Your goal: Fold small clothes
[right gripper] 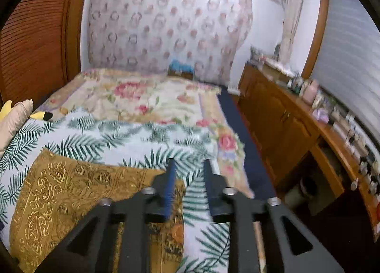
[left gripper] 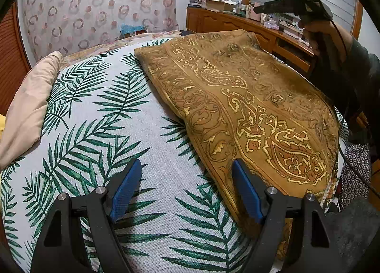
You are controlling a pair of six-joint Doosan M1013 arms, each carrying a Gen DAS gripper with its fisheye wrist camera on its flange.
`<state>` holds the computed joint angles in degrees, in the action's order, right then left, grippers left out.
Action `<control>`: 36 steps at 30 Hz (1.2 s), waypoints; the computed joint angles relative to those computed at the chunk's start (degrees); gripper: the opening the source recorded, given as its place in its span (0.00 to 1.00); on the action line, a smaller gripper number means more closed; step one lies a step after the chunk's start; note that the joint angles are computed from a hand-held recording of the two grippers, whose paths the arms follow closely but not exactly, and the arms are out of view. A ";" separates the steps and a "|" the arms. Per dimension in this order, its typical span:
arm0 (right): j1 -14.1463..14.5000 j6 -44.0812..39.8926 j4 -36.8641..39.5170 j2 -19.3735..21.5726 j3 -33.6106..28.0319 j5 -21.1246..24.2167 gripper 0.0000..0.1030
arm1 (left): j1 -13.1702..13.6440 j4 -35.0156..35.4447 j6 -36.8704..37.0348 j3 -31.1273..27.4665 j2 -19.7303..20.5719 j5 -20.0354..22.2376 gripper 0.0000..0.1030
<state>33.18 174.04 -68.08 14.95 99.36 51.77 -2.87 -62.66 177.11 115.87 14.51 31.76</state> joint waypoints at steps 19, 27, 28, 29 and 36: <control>5.38 -1.42 4.09 -10.00 15.08 -20.30 0.39 | 0.62 -1.64 3.43 1.69 -2.07 2.46 0.74; 6.08 -8.14 10.84 -11.42 16.83 -21.34 0.65 | 0.77 0.74 2.78 2.54 -2.95 5.73 0.57; 6.18 -8.63 11.30 -11.55 16.99 -21.14 0.65 | 0.85 1.14 2.54 2.54 -2.92 6.30 0.56; 6.14 -9.80 12.33 -11.68 16.72 -20.91 0.65 | 0.95 1.65 2.16 2.55 -2.91 7.04 0.55; 6.19 -10.69 13.92 -12.45 17.23 -20.54 0.65 | 1.85 3.60 1.23 2.76 -3.07 11.53 0.47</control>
<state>39.37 163.35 -54.16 2.50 116.59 31.23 -1.02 -59.06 178.35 118.63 11.44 43.29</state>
